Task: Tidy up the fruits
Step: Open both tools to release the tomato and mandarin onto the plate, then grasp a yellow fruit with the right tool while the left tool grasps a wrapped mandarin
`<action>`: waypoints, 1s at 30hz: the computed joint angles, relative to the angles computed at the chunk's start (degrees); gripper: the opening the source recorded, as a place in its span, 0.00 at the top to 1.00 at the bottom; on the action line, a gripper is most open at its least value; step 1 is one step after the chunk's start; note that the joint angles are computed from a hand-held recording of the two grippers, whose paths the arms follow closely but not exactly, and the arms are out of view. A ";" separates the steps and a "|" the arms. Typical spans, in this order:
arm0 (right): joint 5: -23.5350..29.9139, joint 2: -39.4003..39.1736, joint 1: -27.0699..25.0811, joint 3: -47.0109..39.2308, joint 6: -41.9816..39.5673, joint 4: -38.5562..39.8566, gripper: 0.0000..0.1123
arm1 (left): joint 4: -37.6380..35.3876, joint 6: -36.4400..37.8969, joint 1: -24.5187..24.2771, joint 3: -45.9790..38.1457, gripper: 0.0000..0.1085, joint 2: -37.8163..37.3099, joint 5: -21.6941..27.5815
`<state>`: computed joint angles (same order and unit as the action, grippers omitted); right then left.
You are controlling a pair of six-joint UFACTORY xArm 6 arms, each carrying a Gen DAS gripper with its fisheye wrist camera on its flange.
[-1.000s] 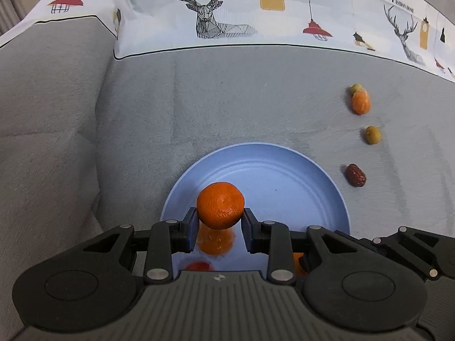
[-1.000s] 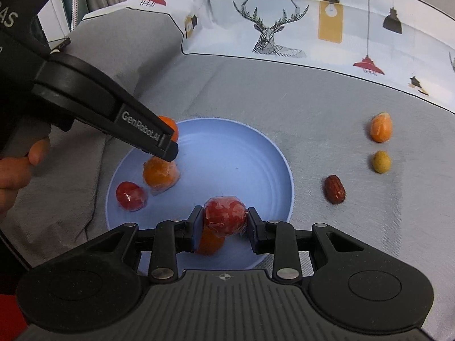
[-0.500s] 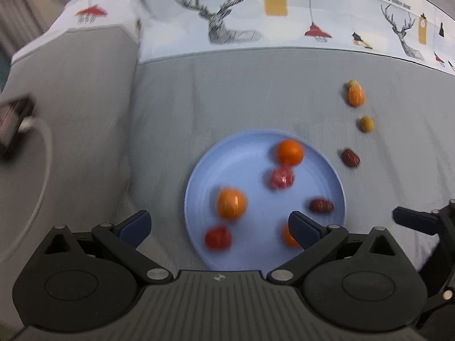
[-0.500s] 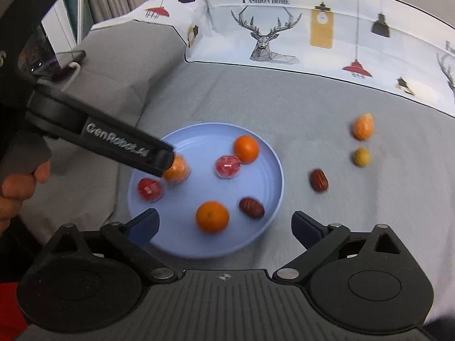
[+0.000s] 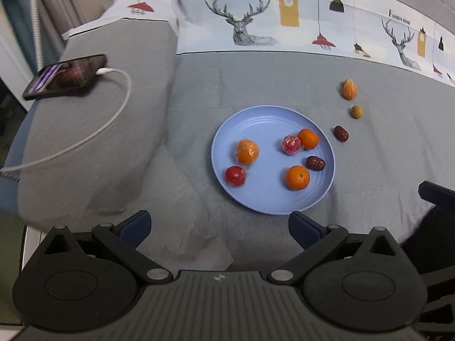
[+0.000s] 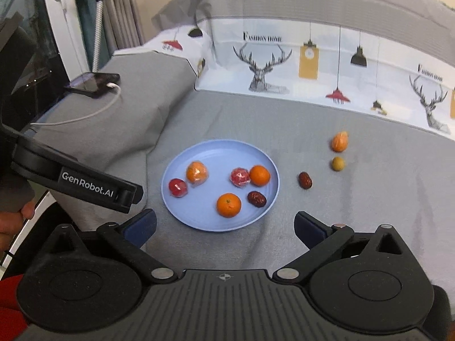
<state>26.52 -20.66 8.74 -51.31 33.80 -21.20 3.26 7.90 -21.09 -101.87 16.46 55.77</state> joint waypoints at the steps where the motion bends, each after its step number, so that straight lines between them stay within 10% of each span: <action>1: -0.06 -0.62 0.26 0.35 0.64 -0.91 0.09 | -0.07 -0.30 0.04 0.91 0.06 -0.79 -0.27; 30: 0.63 -5.08 2.42 2.29 5.38 -7.45 0.09 | -0.44 0.45 -0.27 8.08 0.06 -7.58 -4.29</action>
